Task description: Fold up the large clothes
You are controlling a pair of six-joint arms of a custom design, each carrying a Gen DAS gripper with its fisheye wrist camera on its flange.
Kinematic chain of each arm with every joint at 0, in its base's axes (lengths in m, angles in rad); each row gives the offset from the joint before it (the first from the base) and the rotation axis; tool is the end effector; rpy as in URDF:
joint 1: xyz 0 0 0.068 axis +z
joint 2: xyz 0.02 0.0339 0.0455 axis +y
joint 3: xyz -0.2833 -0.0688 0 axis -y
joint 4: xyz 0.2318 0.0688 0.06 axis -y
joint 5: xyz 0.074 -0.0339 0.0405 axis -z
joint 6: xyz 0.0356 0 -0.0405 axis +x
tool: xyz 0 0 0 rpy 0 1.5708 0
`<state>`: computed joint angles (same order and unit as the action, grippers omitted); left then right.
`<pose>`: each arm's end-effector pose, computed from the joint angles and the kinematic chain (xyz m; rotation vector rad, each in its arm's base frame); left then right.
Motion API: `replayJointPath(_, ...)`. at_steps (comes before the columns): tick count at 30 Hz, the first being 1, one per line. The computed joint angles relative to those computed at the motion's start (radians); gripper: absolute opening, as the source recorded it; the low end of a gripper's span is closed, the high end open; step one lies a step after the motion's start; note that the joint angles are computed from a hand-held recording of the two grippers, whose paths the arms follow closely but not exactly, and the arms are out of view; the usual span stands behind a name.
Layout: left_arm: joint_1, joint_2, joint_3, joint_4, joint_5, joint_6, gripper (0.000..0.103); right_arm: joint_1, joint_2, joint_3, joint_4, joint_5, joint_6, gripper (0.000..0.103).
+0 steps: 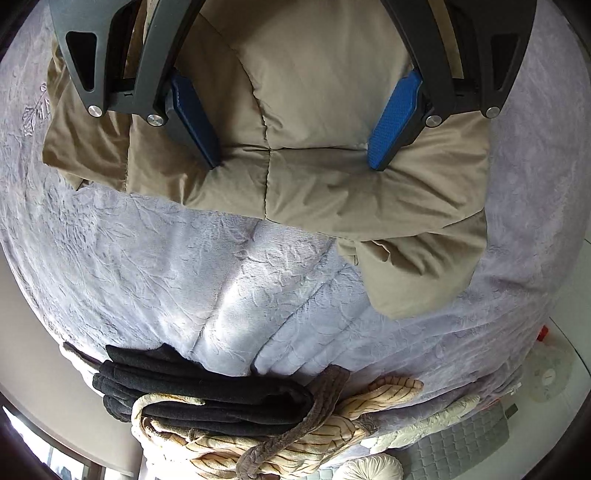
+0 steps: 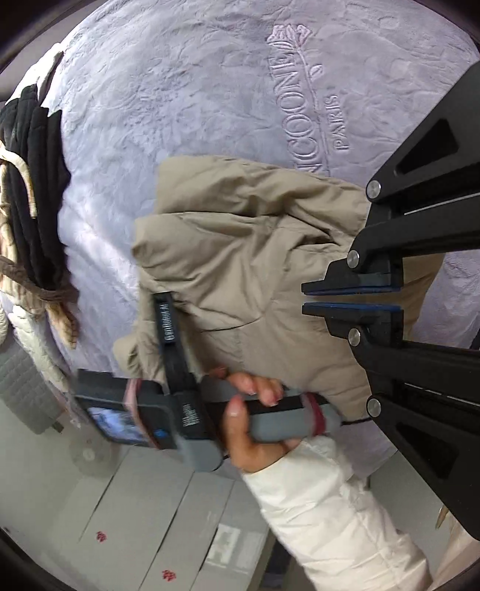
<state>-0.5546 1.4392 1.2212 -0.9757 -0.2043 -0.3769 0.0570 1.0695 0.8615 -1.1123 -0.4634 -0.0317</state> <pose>0.2267 -0.1319 0.3016 0.1880 2.7087 0.0160 0.1481 0.0244 0.2702 -0.2090 2.8174 0.6707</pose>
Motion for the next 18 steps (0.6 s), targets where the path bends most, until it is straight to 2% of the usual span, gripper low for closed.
replayJointPath(2,-0.001,-0.002,0.003,-0.004,0.005,-0.003,0.083,0.035,0.009,-0.079,0.052,0.069,0.045,0.000)
replayJointPath(6,-0.013,-0.015,0.019,-0.029,0.006,0.009,0.083,0.029,0.027,-0.171,0.129,0.092,0.089,0.000)
replayJointPath(12,-0.006,-0.082,0.063,-0.114,0.045,-0.010,0.083,0.020,0.065,-0.195,0.173,0.094,0.118,0.000)
replayJointPath(18,0.025,-0.275,0.051,-0.246,0.062,-0.009,0.083,-0.013,0.152,-0.197,0.246,0.073,0.100,0.000)
